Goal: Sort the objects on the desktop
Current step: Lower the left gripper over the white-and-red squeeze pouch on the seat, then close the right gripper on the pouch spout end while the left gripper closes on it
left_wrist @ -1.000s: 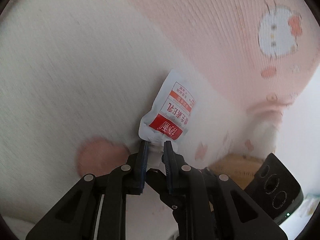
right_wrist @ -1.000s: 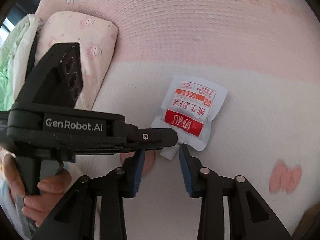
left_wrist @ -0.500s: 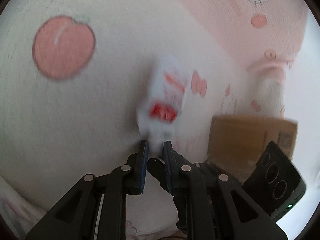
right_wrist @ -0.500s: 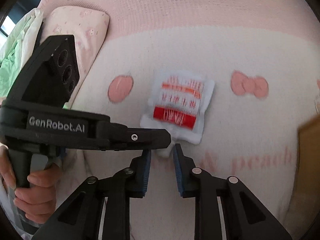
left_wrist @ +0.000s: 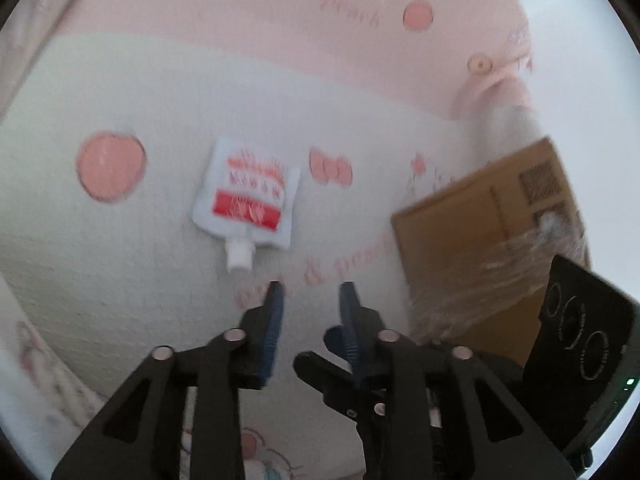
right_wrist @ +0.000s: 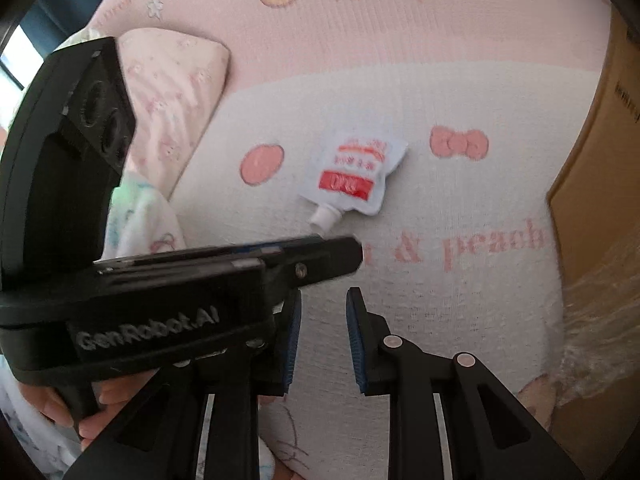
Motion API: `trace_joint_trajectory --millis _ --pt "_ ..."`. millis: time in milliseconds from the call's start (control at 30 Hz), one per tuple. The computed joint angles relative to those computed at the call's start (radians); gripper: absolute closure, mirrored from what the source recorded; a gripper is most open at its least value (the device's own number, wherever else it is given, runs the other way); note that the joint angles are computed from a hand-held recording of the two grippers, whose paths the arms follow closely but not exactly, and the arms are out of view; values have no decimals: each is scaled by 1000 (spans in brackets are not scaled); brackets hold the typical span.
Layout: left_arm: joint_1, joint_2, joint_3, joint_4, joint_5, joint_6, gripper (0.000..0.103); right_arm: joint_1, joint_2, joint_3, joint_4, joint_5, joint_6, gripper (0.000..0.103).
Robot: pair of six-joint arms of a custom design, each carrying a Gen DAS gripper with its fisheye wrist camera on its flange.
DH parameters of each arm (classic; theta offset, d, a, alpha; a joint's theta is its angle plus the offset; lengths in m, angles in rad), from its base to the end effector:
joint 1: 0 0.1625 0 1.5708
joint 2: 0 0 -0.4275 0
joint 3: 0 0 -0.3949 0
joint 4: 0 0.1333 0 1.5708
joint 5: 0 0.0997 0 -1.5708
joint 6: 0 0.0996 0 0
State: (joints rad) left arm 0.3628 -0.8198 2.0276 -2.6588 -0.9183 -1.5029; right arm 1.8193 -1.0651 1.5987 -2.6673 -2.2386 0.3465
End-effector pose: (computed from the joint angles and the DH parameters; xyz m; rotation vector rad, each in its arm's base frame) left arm -0.4187 -0.3662 0.0154 -0.3497 2.7354 -0.8759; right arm 0.2350 -0.6348 0.3227 -0.3736 -2.4894 0.9471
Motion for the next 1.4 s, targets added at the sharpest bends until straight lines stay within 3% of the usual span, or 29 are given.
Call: trace_joint_trajectory --millis 133,267,400,467,500,567,633,700,800,900,1000,1167,1267,1400 --pt "-16 -25 12 76 79 -86 65 2 -13 3 41 -37 41 84" --pt "-7 -43 45 21 107 -121 65 -17 18 -33 71 -48 79 84" --pt "28 -47 30 65 132 -147 65 -27 21 -58 122 -56 110 83" --pt "45 -65 29 114 129 -177 72 -34 29 -80 145 -55 129 82" --pt "65 -66 38 76 116 -177 79 -37 32 -90 159 -57 140 77" --pt "90 -69 58 -9 92 -159 82 -37 34 -103 185 -64 157 67" --pt "110 -74 70 -66 87 -131 82 -44 60 -128 175 -64 154 58" --pt "134 -83 69 -101 82 -70 82 -47 76 -142 158 -63 159 56" --pt "204 -86 40 -154 -13 92 82 -51 101 -175 177 -77 192 55" --pt "264 -85 -35 -47 -88 269 82 -57 125 -219 239 -92 234 55" --pt "281 -77 -74 -2 -80 379 79 -64 137 -244 256 -102 266 55" --pt "323 -61 -68 -125 -145 438 76 -73 139 -243 229 -105 257 55" --pt "324 -45 -92 -66 -152 443 76 -72 134 -229 217 -116 223 55" --pt "321 -17 -134 -1 -218 522 76 -76 107 -187 197 -122 217 55"
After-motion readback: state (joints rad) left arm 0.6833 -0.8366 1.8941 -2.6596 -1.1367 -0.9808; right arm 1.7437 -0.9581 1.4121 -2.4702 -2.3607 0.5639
